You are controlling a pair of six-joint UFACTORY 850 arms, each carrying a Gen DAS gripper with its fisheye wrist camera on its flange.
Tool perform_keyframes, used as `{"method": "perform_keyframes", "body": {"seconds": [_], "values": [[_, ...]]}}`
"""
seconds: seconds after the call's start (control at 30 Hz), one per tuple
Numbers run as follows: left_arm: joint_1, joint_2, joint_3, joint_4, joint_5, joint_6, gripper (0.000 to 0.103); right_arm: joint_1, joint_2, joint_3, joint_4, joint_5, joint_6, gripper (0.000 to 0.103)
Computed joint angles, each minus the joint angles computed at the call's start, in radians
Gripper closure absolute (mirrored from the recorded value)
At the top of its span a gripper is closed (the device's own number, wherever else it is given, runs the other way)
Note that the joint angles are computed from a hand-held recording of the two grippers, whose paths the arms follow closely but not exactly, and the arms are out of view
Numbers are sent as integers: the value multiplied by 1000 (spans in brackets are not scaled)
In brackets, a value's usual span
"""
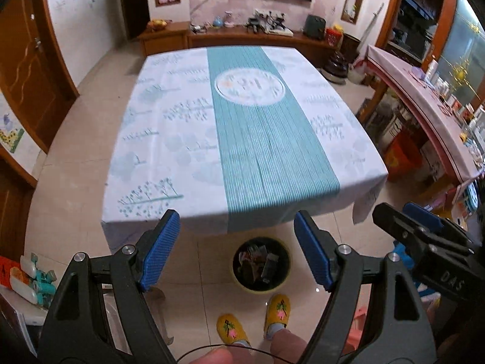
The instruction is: Collect trash
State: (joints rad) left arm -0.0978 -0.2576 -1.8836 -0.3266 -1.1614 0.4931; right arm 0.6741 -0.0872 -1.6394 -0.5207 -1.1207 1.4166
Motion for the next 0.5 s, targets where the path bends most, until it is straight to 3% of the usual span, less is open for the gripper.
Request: {"method": "perform_keyframes", "body": {"seconds": [0.17,0.5], "values": [[-26,15,-2,51,60,-54,27,-12,-23,-60,0,-9,-81,21],[-76,16,-15,111,97,-171,27,-70,-19,-69,27,13,-222,21]]}}
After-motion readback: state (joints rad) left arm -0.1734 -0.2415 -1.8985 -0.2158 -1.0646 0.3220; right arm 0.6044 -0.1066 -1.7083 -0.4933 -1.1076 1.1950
